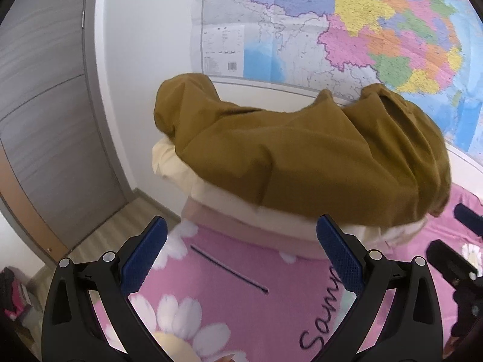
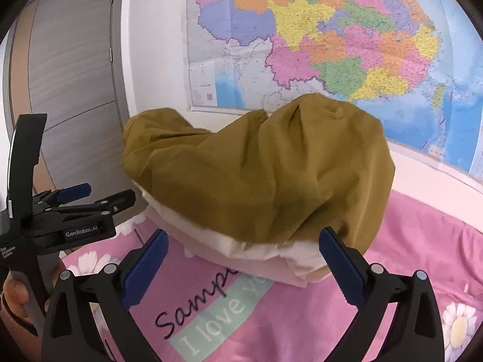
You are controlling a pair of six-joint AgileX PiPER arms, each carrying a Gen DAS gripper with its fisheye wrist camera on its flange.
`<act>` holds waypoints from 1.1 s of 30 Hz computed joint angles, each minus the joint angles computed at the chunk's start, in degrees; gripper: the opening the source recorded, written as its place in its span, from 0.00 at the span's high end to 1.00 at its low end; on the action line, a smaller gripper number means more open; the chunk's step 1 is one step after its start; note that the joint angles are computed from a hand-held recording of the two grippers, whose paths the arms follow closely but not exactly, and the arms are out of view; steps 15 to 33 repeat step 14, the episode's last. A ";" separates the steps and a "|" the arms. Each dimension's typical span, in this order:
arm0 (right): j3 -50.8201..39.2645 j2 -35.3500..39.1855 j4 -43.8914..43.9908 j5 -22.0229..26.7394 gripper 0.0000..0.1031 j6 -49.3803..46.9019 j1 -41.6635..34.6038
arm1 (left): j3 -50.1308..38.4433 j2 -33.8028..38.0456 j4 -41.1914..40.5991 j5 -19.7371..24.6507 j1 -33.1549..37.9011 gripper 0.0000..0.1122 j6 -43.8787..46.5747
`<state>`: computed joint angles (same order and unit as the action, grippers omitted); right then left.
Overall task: Fold large clothes
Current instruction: 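Set the folded shirt onto the cream pillow and open both grippers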
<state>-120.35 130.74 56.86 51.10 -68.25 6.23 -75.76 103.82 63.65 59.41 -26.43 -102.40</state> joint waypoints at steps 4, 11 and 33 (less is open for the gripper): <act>5.84 -2.39 1.80 -0.90 0.06 -2.81 -0.49 | 1.83 -0.96 0.50 -0.67 -1.66 0.13 -1.60; 15.77 -7.20 6.81 -1.02 0.06 -9.40 -3.19 | 3.56 -0.96 -0.47 0.52 -6.30 0.13 -3.38; 20.04 -9.15 8.05 -0.81 0.06 -11.39 -5.32 | 3.23 0.05 -1.73 0.44 -7.86 0.13 -3.87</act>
